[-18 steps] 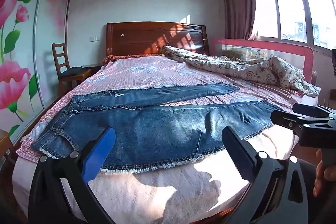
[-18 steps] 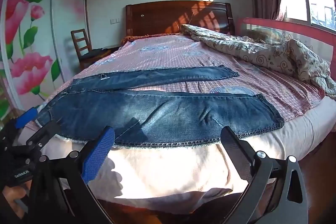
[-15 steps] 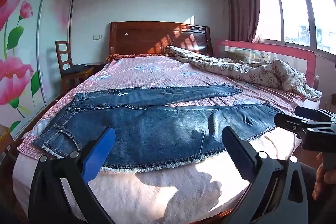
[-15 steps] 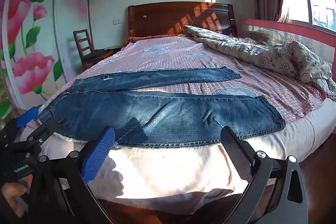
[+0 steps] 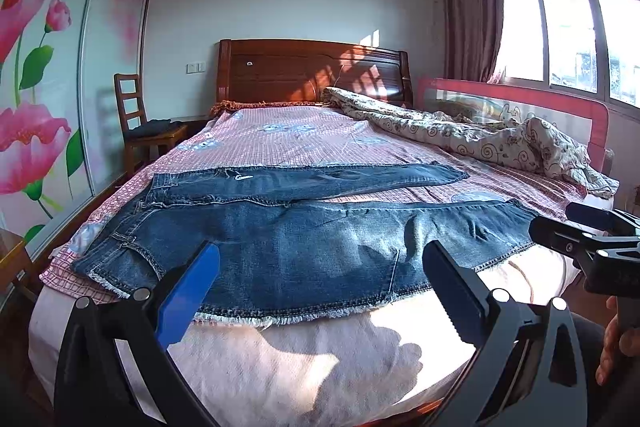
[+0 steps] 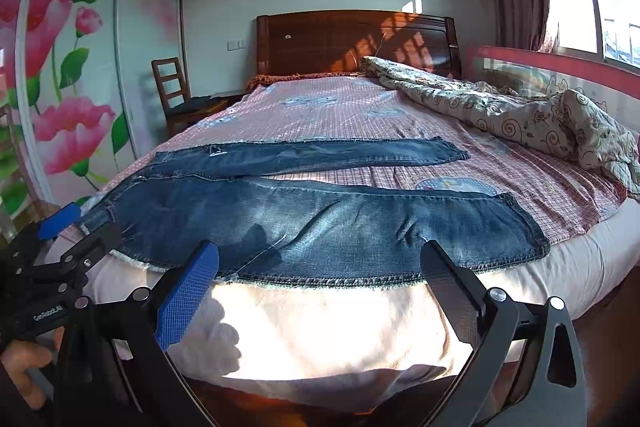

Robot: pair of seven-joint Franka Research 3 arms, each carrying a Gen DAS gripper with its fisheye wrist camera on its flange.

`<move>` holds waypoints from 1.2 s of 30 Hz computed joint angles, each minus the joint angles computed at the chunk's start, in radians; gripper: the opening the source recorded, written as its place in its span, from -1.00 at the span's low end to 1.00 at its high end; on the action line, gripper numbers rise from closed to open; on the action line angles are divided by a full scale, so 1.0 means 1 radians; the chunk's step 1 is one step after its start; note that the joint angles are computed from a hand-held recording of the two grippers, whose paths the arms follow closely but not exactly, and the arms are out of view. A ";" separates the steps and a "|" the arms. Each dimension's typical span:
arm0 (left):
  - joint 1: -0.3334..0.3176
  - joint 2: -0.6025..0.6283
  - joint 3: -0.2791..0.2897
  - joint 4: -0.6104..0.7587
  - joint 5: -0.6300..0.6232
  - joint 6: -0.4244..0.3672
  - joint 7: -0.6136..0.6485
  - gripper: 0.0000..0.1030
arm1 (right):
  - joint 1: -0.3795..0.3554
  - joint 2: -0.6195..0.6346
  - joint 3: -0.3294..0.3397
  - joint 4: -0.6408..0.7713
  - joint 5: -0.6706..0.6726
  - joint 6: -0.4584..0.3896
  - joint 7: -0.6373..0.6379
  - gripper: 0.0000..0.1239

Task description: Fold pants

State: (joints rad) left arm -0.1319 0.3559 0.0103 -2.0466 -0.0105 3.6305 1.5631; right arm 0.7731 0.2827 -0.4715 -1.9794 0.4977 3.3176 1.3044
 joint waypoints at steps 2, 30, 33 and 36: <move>0.003 0.000 -0.001 0.001 -0.001 -0.007 -0.005 0.97 | -0.024 0.005 0.021 0.005 -0.001 -0.012 0.004 0.61; 0.007 0.018 0.010 0.018 0.030 -0.033 -0.078 0.97 | -0.091 0.012 0.063 0.011 -0.128 -0.039 0.124 0.61; 0.015 0.017 0.002 0.017 0.039 -0.034 -0.084 0.97 | -0.115 0.007 0.088 0.008 -0.143 -0.040 0.139 0.61; 0.032 0.013 -0.012 0.017 0.068 -0.039 -0.103 0.97 | -0.123 0.007 0.096 0.007 -0.150 -0.033 0.143 0.61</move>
